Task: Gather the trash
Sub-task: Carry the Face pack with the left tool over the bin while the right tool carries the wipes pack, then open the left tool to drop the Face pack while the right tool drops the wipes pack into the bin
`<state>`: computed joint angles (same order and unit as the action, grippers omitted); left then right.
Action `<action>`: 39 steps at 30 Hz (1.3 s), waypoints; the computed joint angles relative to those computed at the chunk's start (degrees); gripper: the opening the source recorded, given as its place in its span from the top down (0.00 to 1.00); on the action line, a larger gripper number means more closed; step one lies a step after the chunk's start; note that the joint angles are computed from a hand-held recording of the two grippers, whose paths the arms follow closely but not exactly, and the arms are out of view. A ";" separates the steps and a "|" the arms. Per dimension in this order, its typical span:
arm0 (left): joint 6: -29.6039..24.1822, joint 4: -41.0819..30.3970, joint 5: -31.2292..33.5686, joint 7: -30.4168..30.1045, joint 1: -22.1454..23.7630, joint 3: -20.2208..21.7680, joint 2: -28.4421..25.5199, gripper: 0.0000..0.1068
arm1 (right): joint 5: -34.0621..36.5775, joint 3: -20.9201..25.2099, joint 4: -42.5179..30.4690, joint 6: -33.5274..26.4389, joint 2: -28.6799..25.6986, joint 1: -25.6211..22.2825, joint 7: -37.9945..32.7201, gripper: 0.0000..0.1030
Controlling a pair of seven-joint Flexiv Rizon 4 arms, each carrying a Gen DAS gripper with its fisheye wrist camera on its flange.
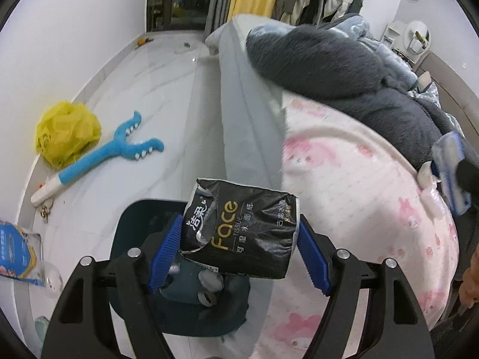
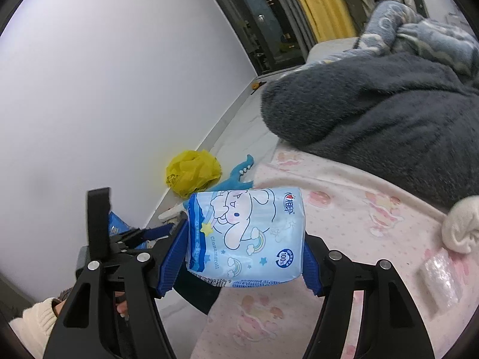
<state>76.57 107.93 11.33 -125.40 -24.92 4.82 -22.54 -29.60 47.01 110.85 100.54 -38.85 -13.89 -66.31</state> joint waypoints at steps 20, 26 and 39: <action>0.01 8.34 -13.30 8.48 7.80 -5.34 -1.68 0.28 | 8.37 -4.63 -6.28 -7.10 -0.11 11.95 -6.97 0.34; -1.63 10.86 -17.90 12.93 10.39 -7.75 -1.14 0.27 | 11.54 -5.65 -8.22 -9.55 -0.37 15.36 -10.19 0.34; 1.26 15.51 -22.88 17.31 12.16 -8.17 1.47 0.17 | 18.08 -11.25 -13.88 -15.00 -1.77 25.33 -15.32 0.34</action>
<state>77.83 123.44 -11.55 -108.09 -12.76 -3.36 -21.07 -11.53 35.76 96.96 85.54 -40.62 11.43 -81.63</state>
